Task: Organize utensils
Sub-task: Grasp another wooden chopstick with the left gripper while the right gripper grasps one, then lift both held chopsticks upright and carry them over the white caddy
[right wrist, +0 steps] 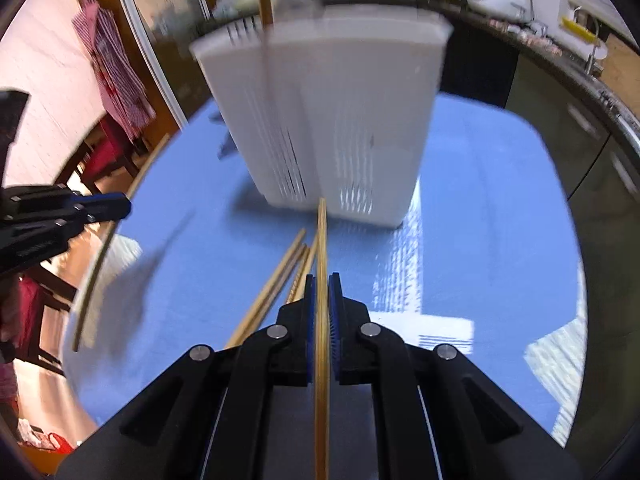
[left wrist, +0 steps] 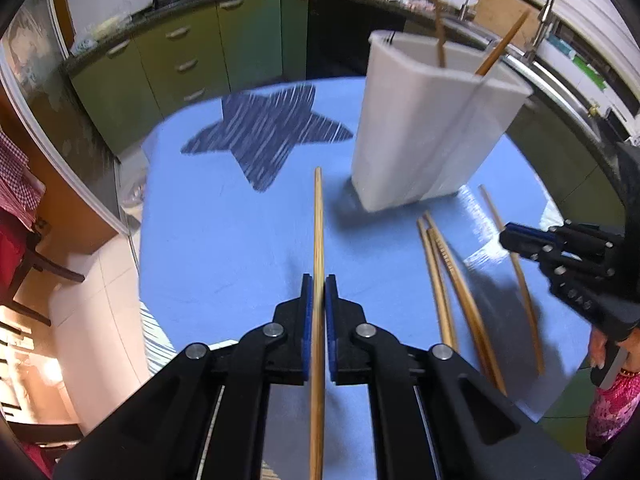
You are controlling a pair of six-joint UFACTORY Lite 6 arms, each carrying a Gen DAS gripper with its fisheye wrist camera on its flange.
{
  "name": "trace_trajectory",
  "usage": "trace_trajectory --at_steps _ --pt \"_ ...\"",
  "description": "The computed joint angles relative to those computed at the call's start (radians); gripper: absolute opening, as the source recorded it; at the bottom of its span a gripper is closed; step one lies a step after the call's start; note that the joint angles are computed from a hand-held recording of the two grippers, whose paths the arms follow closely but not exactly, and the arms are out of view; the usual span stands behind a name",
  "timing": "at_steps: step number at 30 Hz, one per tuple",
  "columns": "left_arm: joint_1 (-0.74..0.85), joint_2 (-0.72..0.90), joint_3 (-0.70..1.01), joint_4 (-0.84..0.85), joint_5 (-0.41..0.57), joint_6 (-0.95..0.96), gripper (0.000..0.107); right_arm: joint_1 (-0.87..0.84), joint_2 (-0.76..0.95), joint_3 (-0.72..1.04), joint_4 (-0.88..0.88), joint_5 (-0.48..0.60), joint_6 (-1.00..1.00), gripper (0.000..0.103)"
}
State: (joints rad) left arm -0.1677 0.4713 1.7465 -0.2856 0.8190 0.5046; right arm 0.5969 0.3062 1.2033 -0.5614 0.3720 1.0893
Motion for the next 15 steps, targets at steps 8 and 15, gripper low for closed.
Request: trace_trajectory --at_steps 8,15 --pt "0.012 -0.103 -0.028 -0.054 0.02 0.046 0.006 0.051 -0.308 -0.157 -0.132 0.065 0.134 0.007" --pt "0.024 -0.118 0.064 -0.153 0.093 0.08 0.006 0.069 -0.51 -0.204 -0.109 0.129 0.087 0.007"
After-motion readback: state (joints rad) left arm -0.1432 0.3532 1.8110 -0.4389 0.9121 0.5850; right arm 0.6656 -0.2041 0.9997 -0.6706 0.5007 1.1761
